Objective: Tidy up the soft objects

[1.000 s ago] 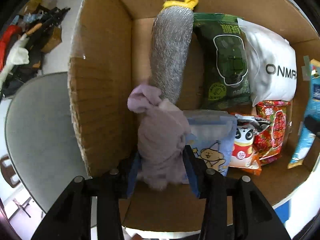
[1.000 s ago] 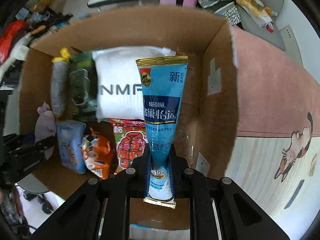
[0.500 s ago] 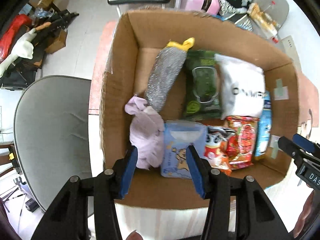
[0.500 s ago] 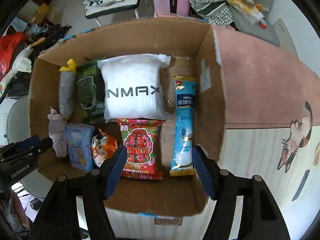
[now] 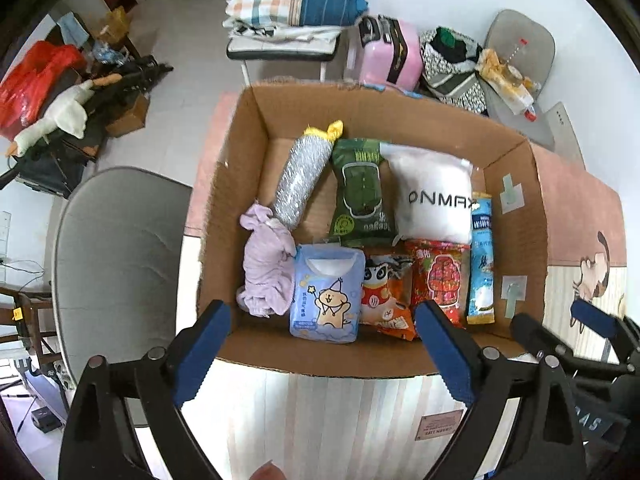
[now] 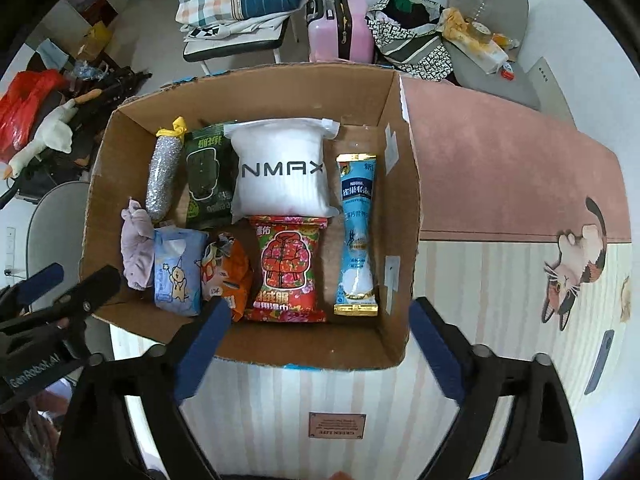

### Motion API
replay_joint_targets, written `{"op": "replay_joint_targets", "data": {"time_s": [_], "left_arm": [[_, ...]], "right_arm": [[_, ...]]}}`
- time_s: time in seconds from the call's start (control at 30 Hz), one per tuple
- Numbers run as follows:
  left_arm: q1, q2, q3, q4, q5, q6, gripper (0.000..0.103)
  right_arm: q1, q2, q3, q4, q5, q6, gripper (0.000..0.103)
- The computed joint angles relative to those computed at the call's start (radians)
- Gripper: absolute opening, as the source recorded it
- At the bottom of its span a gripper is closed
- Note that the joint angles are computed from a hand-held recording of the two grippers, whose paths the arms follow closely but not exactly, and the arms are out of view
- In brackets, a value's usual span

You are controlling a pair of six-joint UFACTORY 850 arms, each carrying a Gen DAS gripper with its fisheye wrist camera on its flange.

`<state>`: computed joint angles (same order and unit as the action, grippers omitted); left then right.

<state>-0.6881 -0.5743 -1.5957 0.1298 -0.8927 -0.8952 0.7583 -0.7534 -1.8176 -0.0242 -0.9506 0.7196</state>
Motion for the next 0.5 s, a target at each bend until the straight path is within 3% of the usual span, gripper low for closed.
{"op": "replay_joint_targets", "data": {"time_s": [0.27, 0.5], "left_arm": [[-0.023, 0.02, -0.015, 0.104, -0.024, -0.068, 0.095], [-0.055, 0.079, -0.004, 0.136, -0.034, -0.104, 0.095]], "right_arm": [[0.019, 0.032, 0.034, -0.11, -0.003, 0.1, 0.103], [0.041, 0.141, 0.095, -0.164, 0.018, 0.139, 0.103]]}}
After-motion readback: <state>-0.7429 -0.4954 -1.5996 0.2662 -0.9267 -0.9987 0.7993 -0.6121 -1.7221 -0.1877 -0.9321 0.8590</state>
